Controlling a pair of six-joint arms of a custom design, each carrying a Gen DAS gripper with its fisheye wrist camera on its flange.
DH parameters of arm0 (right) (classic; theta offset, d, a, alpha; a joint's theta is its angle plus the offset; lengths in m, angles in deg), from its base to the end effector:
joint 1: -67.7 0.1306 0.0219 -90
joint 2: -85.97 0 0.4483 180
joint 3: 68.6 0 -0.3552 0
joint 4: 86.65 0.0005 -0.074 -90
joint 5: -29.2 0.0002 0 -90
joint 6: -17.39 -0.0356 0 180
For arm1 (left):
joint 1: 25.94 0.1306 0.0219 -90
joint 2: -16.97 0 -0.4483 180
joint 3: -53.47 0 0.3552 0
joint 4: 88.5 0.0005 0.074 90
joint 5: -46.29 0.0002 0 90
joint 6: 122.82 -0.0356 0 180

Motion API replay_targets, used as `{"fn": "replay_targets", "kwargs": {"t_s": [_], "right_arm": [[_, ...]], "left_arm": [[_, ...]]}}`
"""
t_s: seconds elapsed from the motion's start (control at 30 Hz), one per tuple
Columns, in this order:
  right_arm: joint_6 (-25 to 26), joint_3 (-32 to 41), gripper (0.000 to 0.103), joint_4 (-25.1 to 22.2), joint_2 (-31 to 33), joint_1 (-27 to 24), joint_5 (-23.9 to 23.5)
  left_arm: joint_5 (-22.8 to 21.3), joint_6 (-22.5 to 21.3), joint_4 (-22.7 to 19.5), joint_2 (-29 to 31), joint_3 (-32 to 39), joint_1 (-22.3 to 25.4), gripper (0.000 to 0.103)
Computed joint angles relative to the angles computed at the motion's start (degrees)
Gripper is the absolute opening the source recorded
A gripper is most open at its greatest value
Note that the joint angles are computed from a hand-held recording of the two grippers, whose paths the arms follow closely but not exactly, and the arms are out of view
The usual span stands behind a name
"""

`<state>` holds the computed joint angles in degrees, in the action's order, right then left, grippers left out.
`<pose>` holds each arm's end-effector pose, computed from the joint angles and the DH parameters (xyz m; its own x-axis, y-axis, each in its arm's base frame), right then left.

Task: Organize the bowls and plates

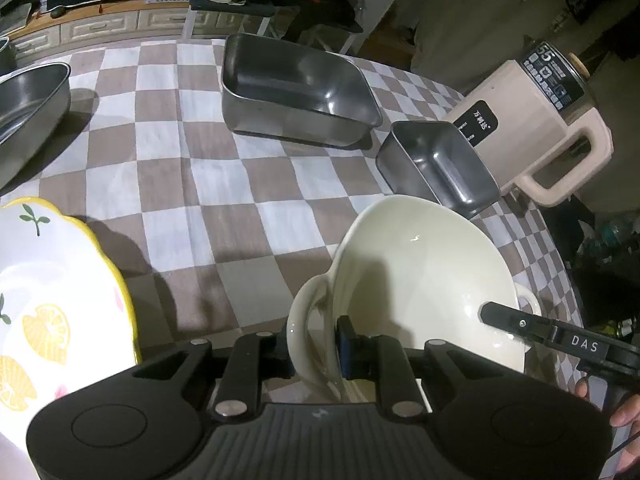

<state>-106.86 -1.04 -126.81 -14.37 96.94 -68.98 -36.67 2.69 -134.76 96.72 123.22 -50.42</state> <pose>0.3079 0.1776 0.4107 -0.8853 0.1429 -0.4426 -0.0741 0.8962 0.4375 0.3188 -0.1505 0.4190 -0.8909 -0.2278 -0.3929 -0.0544 0.9124 -0.4056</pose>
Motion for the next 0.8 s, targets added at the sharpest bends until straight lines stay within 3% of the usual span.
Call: {"fn": "replay_targets", "kwargs": {"t_s": [0.17,0.37,0.6,0.8], "right_arm": [[0.27,-0.35,0.034,0.5,-0.27,-0.65,-0.49],[2.27,1.83,0.033,-2.81,0.17,0.69,1.76],[5.36,2.73,0.032,-4.39,-0.91,2.38,4.44],[5.55,3.26,0.032,-4.71,-3.0,3.93,5.68]], "left_arm": [[-0.59,0.53,-0.17,0.02,0.11,-0.26,0.021],[-1.29,1.51,-0.27,0.08,0.2,-0.45,0.021],[-5.02,-0.47,0.28,-1.16,0.1,-2.38,0.023],[-8.19,-0.43,-1.91,-3.26,1.98,-3.72,0.023]]}}
